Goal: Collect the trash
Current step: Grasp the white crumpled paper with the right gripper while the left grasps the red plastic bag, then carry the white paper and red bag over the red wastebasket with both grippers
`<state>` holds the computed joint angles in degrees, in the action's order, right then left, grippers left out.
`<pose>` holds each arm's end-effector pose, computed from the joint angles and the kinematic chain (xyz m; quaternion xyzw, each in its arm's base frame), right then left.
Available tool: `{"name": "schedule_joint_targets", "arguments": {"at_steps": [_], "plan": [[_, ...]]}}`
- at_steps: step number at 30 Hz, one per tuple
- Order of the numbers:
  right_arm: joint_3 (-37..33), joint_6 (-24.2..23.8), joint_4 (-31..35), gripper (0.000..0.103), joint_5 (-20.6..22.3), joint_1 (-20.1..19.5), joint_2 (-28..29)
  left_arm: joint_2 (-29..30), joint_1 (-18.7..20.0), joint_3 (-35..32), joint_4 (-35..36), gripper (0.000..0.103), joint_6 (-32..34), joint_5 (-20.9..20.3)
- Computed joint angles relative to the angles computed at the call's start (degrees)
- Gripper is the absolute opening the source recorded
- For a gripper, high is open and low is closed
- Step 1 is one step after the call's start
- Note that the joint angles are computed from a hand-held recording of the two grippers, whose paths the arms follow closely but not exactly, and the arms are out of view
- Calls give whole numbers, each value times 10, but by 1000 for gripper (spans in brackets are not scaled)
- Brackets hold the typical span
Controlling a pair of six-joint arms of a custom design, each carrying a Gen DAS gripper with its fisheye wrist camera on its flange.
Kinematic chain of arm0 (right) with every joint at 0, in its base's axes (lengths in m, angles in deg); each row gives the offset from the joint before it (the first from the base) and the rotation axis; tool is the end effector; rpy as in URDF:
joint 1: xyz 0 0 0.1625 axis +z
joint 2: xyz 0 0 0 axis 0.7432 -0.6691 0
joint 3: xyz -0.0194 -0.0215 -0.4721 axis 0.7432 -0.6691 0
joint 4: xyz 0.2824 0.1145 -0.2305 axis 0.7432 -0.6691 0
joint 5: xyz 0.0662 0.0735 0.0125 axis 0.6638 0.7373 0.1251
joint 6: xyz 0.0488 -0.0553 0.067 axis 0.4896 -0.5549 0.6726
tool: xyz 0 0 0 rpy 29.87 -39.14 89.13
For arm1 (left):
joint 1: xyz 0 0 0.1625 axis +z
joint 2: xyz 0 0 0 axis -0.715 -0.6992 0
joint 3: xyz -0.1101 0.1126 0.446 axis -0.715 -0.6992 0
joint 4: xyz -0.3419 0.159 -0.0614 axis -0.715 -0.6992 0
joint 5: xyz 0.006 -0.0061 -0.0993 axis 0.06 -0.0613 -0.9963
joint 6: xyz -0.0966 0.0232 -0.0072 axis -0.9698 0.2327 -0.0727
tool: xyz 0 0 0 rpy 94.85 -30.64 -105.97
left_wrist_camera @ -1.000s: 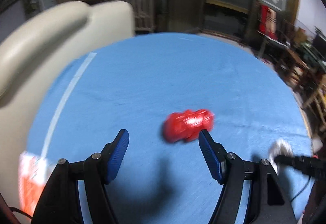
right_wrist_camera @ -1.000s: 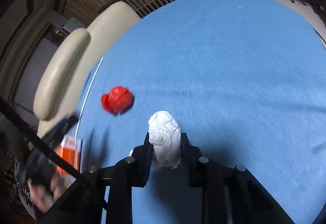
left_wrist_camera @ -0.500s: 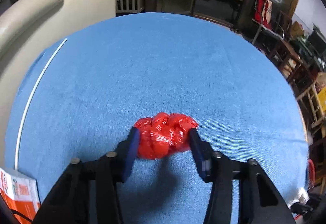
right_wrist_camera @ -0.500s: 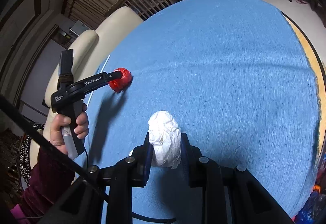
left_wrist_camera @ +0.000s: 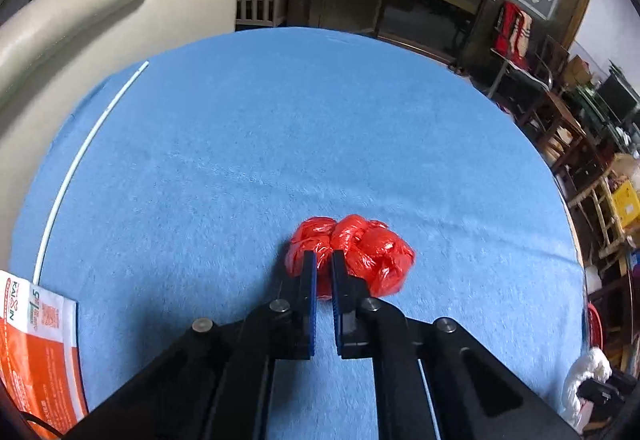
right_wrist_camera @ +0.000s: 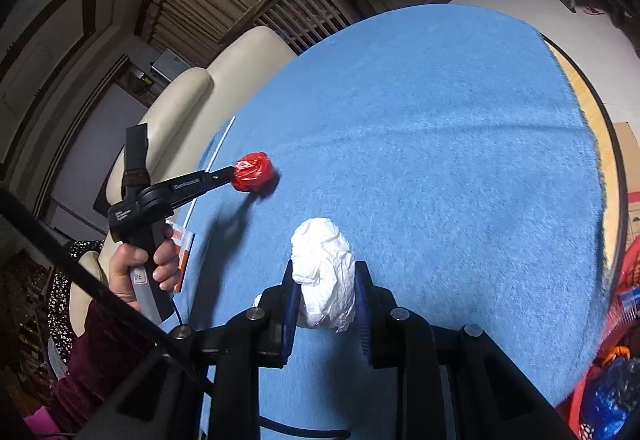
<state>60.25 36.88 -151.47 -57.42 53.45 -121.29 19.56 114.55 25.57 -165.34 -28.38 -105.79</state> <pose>0.2305 -0.5547 0.0350 0.1142 -0.9653 0.2233 0.0721 -0.0381 -0.6548 0.2125 0.0871 0.9097 -0.2657 0.3070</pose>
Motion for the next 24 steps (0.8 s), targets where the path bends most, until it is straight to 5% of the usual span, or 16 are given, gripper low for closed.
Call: {"name": "schedule_joint_targets", "arguments": {"at_steps": [3,5,7,9,16,24], "plan": [[17,-3,-11,27,-1,-3,-11,-1,-4,2,11,8,-10,6],[21,-1,-12,27,-2,-3,-14,-2,-4,-1,21,17,-22,-1],[18,2,-11,27,-2,-2,-12,0,-3,-5,24,59,-34,2],[17,0,-12,27,-1,-2,-11,6,-9,0,5,73,-36,25],[19,1,-9,27,6,-7,-15,27,-12,-16,63,73,-84,40],[40,-11,-34,27,4,-6,-31,36,-31,31,-43,63,-64,79]]}}
